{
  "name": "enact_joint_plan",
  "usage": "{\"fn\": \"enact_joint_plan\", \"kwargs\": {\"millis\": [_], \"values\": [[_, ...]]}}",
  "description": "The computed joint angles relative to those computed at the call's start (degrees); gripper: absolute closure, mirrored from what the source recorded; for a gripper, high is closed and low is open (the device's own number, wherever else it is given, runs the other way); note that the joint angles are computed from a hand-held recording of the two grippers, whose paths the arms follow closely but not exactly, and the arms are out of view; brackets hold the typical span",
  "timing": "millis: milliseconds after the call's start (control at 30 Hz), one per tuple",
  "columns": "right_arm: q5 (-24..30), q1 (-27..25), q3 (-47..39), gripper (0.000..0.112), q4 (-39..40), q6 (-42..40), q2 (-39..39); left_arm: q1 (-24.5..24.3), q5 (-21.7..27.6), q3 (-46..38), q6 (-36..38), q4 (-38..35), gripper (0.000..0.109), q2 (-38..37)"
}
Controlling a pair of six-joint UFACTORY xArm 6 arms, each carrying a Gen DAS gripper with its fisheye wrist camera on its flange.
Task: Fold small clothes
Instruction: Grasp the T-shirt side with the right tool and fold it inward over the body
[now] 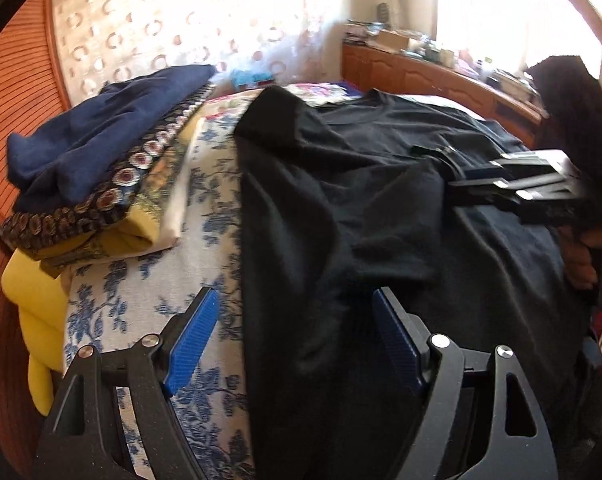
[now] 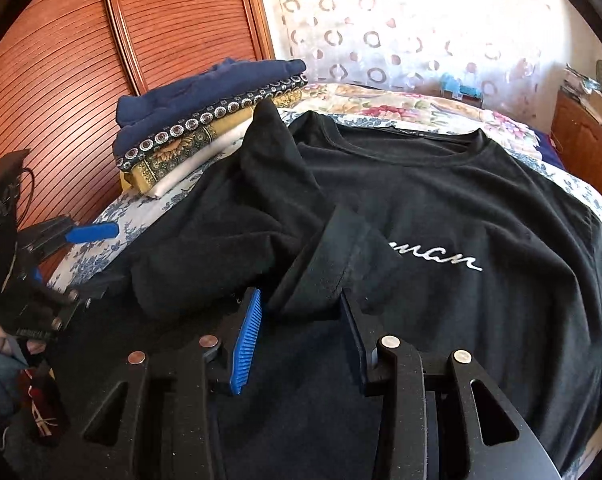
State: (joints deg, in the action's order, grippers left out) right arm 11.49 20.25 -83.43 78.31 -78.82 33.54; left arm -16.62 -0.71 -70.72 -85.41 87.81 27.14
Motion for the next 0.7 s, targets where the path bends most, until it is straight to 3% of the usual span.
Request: {"fn": "enact_joint_plan", "kwargs": {"millis": [67, 133, 167, 300, 467, 567, 633, 700], "values": [[-0.59, 0.10, -1.17, 0.073, -2.28, 2.16, 1.18, -0.87, 1.73, 0.57, 5.37, -4.68, 0.029, 0.10], [-0.50, 0.14, -1.98, 0.097, -2.26, 1.41, 1.59, -1.72, 3.97, 0.75, 10.93, -10.34, 0.029, 0.35], [-0.47, 0.17, -1.91, 0.098, -0.24, -1.01, 1.22, -2.01, 4.99, 0.68, 11.59, -11.38, 0.029, 0.41], [1.34, -0.76, 0.88, 0.101, 11.27, -12.65, -3.39, -1.57, 8.39, -0.26, -3.38, -0.11, 0.029, -0.54], [2.86, -2.05, 5.09, 0.101, 21.51, -22.98, -10.39, 0.32, 6.88, -0.38, -20.19, 12.39, 0.029, -1.65], [0.02, -1.82, 3.89, 0.100, 28.61, -28.17, -10.91, 0.07, 8.13, 0.24, -20.60, 12.45, 0.029, -2.10], [-5.98, -0.70, 0.36, 0.085, 35.05, -34.17, -8.75, 0.22, 7.65, 0.01, -19.61, 11.50, 0.029, -1.77], [-7.15, -0.37, -0.61, 0.085, 36.36, -35.75, -7.55, 0.20, 7.21, -0.11, -20.42, 12.27, 0.029, -1.68]]}}
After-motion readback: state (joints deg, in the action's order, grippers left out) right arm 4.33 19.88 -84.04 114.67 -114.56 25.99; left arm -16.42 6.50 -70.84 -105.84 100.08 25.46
